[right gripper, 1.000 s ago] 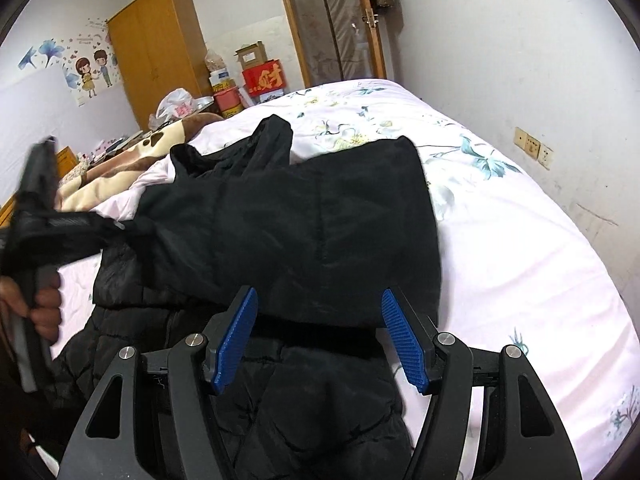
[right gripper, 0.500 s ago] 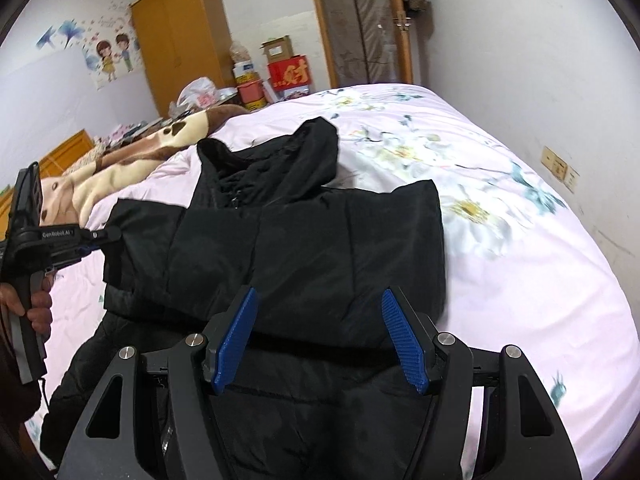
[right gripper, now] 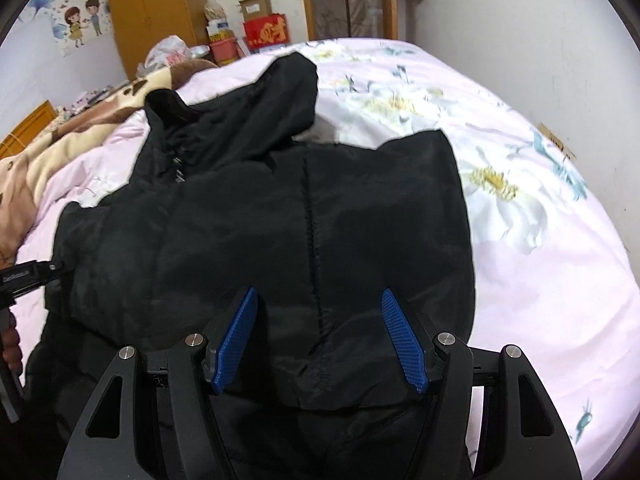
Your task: Fold large clothes
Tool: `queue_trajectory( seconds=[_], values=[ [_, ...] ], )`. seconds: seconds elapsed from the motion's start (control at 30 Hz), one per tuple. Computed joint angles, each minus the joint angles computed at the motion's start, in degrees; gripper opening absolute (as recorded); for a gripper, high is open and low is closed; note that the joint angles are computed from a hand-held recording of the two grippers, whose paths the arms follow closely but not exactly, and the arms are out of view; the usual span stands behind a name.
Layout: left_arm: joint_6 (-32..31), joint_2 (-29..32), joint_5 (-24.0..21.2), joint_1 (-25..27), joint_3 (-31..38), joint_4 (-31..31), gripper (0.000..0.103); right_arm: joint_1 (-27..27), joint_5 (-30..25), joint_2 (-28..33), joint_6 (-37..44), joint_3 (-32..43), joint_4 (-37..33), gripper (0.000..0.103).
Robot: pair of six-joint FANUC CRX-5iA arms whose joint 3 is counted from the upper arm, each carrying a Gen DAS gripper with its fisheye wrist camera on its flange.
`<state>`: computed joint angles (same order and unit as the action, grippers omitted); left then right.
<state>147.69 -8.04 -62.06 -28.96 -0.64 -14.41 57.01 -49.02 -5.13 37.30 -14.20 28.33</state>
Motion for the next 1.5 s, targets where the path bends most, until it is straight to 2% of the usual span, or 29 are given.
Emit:
queue_trajectory(
  seconds=[0.2,0.37,0.47,0.53,0.67,0.7,0.73,0.8,0.87,1.0,1.07,1.13,1.17,1.23,1.37,1.4,1.5],
  values=[
    [0.2,0.2,1.8,0.7,-2.1,1.4,0.024,0.0,-0.2,1.3,1.1,-0.3,-0.1,0.066],
    [-3.6,-0.4,3.6,4.4,-4.0,8.0,0.027,-1.0,-1.4,2.2,3.6,2.0,-4.0,0.066],
    [-7.4,-1.5,3.3,6.8,-4.0,11.6,0.038,-2.1,-2.2,1.8,5.9,4.8,-7.7,0.066],
    [-7.8,-3.1,3.2,7.4,-3.2,10.6,0.054,-3.6,0.4,0.3,7.3,5.7,-11.6,0.066],
    [-9.8,-3.9,1.1,8.4,1.4,7.1,0.057,-6.7,4.2,-0.4,8.8,9.1,-16.2,0.066],
    [-10.7,-3.9,1.2,9.2,2.1,7.5,0.064,-7.2,4.6,0.0,9.2,10.2,-16.8,0.066],
    [-11.3,-3.6,1.4,10.3,2.8,8.1,0.07,-7.5,4.4,1.0,9.0,11.8,-15.8,0.066],
    [-13.7,-1.5,-0.6,12.7,6.0,9.3,0.07,-7.9,3.3,3.9,9.6,15.5,-13.7,0.066],
    [-15.1,0.8,-1.6,14.4,9.1,9.2,0.07,-9.7,3.7,6.8,11.3,20.1,-15.8,0.066],
    [-18.8,5.3,-1.1,18.7,12.6,13.6,0.07,-13.4,1.9,14.3,12.1,30.8,-19.3,0.066],
    [-18.4,7.7,-0.5,20.1,14.4,14.7,0.07,-14.4,0.8,17.7,11.8,35.3,-19.8,0.066],
    [-20.7,9.5,1.1,22.3,14.7,18.8,0.07,-15.2,-1.3,21.9,12.8,40.9,-20.5,0.066],
    [-20.4,11.0,1.5,22.8,16.1,18.7,0.07,-15.2,-3.0,23.9,13.0,43.4,-19.8,0.066],
    [-20.1,13.9,-0.6,22.8,20.3,16.3,0.07,-15.7,-5.9,28.2,15.9,49.3,-20.6,0.066],
    [-18.3,19.3,-2.4,22.6,27.2,11.9,0.07,-16.6,-8.0,34.5,13.5,56.0,-17.7,0.066],
    [-19.0,20.5,-2.0,23.1,27.6,13.0,0.07,-17.0,-9.8,36.2,14.9,58.7,-18.8,0.066],
    [-20.7,26.0,-6.1,22.7,33.5,12.3,0.07,-19.2,-16.9,41.9,21.8,68.9,-28.8,0.064]
  ],
)
